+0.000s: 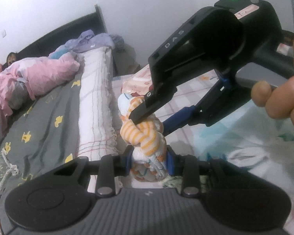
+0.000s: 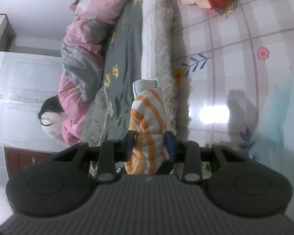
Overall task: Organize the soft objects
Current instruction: 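Lift and carry the orange plush toy with the right gripper over the box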
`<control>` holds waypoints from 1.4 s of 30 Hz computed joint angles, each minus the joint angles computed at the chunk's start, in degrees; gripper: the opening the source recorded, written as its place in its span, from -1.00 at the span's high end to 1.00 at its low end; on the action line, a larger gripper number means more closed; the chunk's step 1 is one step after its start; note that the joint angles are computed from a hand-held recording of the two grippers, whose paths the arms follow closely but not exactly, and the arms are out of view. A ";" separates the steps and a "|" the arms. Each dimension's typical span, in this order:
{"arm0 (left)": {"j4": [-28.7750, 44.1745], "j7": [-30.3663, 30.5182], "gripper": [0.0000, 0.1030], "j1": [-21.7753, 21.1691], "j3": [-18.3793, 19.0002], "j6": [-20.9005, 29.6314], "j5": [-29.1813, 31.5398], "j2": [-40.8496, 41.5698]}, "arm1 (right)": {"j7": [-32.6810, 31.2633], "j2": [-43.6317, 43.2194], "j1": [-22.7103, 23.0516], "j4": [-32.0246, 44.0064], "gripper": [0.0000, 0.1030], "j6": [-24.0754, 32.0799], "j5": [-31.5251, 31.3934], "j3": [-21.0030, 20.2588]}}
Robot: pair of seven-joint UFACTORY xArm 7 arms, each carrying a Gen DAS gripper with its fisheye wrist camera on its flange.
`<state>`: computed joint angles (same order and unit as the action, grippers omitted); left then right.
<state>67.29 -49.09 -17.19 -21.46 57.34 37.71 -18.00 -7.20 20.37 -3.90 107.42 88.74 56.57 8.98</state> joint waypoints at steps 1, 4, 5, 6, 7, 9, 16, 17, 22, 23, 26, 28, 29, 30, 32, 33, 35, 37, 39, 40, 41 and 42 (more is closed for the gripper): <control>0.17 -0.29 0.33 -0.23 -0.44 0.47 -0.01 -0.25 | -0.56 -1.24 -0.61 -1.22 0.36 0.43 0.49 -0.11; 0.38 -1.35 0.33 -0.88 -1.61 1.24 0.02 -0.89 | -2.90 -5.38 -2.01 -5.97 0.36 1.78 1.99 -1.32; 0.31 -2.24 0.33 -1.15 -2.15 1.40 -0.08 -1.11 | -3.73 -6.68 -2.28 -7.65 0.36 2.11 2.53 -1.89; 0.18 -3.13 0.33 -1.52 -2.71 1.50 -0.36 -1.28 | -4.75 -8.17 -2.65 -9.62 0.36 2.61 3.13 -2.59; -0.21 -3.71 0.33 -1.89 -3.01 1.43 -0.69 -1.54 | -5.74 -9.68 -2.94 -11.63 0.36 3.14 3.48 -3.40; -0.54 -5.46 0.33 -2.74 -4.06 1.44 -1.43 -1.53 | -7.39 -12.73 -3.46 -15.84 0.36 4.49 3.72 -5.28; -0.46 -10.38 0.33 -6.47 -6.57 0.53 -2.31 0.18 | -10.96 -20.09 -5.44 -26.45 0.35 9.70 1.77 -11.91; -0.06 -11.02 0.33 -6.88 -6.97 0.44 -1.91 0.67 | -11.51 -20.76 -5.76 -27.26 0.35 10.27 1.49 -12.70; 2.72 -13.29 0.32 -9.64 -8.26 0.14 1.19 4.25 | -14.09 -24.16 -8.09 -30.05 0.34 13.06 0.15 -16.62; 3.51 -13.52 0.32 -10.36 -8.30 -0.06 1.87 5.25 | -14.50 -24.60 -8.63 -30.28 0.34 13.50 -0.06 -17.36; 6.09 -13.51 0.32 -12.81 -7.85 -0.77 4.02 8.28 | -15.63 -25.50 -10.56 -30.64 0.33 14.95 -0.53 -19.61; 7.89 -13.08 0.32 -14.49 -7.32 -1.61 5.57 10.35 | -16.29 -26.17 -12.21 -31.08 0.33 15.88 -0.35 -21.22; 8.79 -12.53 0.32 -15.32 -6.91 -2.39 6.25 11.35 | -16.61 -26.11 -13.03 -30.91 0.33 16.44 -0.16 -21.99; 9.72 -11.92 0.32 -16.12 -6.42 -3.42 6.90 12.42 | -16.93 -25.94 -13.95 -30.58 0.33 17.07 0.02 -22.79; 11.26 -10.53 0.31 -17.56 -5.11 -6.19 7.84 14.30 | -17.46 -25.63 -16.06 -29.61 0.33 18.35 0.36 -24.38; 12.45 -9.58 0.31 -18.25 -4.42 -7.68 8.22 15.62 | -17.83 -25.25 -17.14 -28.72 0.33 18.96 0.56 -25.06; 15.37 -7.63 0.30 -19.70 -3.13 -9.99 8.85 18.62 | -18.51 -24.14 -19.35 -26.58 0.32 19.93 1.14 -26.15; 19.21 -5.41 0.30 -21.24 -1.94 -11.78 9.01 22.21 | -19.92 -22.66 -21.81 -24.28 0.32 20.90 2.04 -27.16; 22.92 -3.13 0.29 -22.60 -0.69 -13.36 8.84 25.74 | -20.66 -20.39 -24.39 -21.68 0.32 21.78 3.22 -27.65; 24.77 -2.09 0.29 -23.20 -0.06 -14.29 8.47 27.54 | -21.09 -18.97 -25.84 -20.13 0.32 22.34 3.79 -27.75; 26.47 -1.19 0.28 -23.70 0.57 -15.25 7.88 29.23 | -21.00 -17.63 -27.07 -18.61 0.32 22.55 4.28 -27.57; 28.38 -0.17 0.27 -24.09 1.15 -16.17 6.89 31.13 | -20.71 -16.45 -28.11 -17.24 0.32 22.47 4.67 -27.21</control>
